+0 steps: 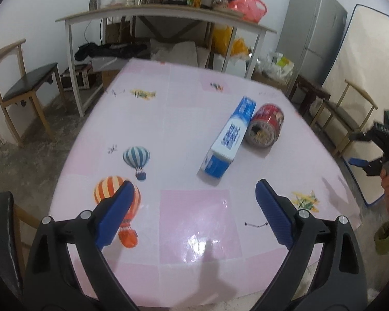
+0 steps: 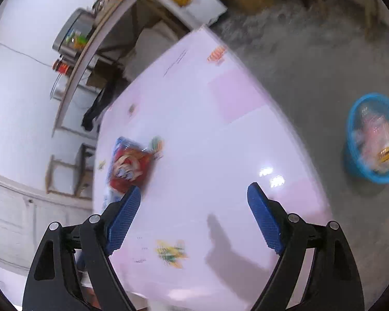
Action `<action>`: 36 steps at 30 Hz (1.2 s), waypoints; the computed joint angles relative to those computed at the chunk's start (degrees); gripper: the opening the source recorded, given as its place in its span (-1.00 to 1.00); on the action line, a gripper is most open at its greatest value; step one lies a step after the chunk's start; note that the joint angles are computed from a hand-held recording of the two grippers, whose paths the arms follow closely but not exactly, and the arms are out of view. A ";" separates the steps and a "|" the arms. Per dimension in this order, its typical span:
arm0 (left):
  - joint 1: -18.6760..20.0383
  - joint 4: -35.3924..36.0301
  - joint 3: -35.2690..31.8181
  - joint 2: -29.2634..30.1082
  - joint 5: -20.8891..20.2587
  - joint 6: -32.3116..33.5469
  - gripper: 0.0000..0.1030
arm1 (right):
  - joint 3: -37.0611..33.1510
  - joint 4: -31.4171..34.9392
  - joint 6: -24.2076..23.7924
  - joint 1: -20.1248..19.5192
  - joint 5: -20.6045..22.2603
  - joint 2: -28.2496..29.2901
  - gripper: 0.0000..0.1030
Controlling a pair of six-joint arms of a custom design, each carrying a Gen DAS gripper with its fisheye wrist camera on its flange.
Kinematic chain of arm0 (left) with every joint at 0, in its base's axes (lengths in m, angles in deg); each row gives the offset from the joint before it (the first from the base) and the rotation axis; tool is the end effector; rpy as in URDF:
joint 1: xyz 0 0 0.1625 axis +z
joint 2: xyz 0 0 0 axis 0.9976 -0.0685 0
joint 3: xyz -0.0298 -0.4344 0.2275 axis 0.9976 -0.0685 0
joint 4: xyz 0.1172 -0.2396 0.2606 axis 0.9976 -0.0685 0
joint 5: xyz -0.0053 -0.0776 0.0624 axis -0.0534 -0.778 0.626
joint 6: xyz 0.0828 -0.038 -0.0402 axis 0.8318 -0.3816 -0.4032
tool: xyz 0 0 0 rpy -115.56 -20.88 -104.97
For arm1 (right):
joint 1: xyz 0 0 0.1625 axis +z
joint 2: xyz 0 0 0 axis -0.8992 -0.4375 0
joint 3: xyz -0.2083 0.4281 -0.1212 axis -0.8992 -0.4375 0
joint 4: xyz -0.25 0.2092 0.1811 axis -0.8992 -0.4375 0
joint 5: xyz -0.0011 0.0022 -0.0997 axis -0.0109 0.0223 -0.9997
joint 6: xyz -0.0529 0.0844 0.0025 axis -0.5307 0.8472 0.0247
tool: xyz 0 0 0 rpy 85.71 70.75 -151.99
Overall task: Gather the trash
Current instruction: 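Move both open tools away from the wastebasket toward the table, then close the right tool around the red drink can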
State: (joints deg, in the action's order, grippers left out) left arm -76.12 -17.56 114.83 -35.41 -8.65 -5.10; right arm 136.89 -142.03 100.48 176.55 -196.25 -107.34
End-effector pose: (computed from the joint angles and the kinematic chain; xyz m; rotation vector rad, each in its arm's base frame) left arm -0.5432 -0.3084 0.3232 0.3375 2.3813 -0.9889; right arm 0.2604 -0.3796 0.6200 -0.3033 -2.8558 0.7953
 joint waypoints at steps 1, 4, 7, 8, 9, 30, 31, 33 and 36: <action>0.34 -0.07 0.04 0.06 -0.92 -0.14 0.76 | 0.22 -0.43 0.71 0.07 1.75 1.04 0.59; 0.77 0.27 0.29 0.15 -2.48 -1.21 0.76 | 1.16 -2.86 2.42 0.23 5.89 3.56 0.59; 1.03 0.01 0.78 0.12 -3.68 -1.96 0.76 | 0.70 -3.05 3.70 0.52 7.22 6.35 0.59; 0.99 -0.05 1.07 0.10 -3.91 -2.45 0.76 | 0.36 -2.98 3.73 0.40 7.67 7.15 0.59; 1.01 -0.11 1.30 0.05 -4.09 -2.83 0.76 | 0.34 -2.83 3.66 0.34 7.90 7.49 0.59; 1.61 -3.15 3.72 -1.00 -5.33 -4.88 0.76 | -1.66 -7.17 10.29 0.27 5.56 16.33 0.65; 1.55 -3.16 3.76 -0.97 -5.27 -5.04 0.76 | -1.59 -7.44 10.33 0.35 5.83 16.52 0.65; 1.54 -3.22 3.93 -1.08 -5.30 -5.32 0.76 | -1.62 -7.54 10.82 0.53 6.12 17.03 0.65; 1.41 -3.00 4.14 -1.27 -5.29 -5.91 0.76 | -1.25 -8.51 10.91 0.41 6.93 17.25 0.65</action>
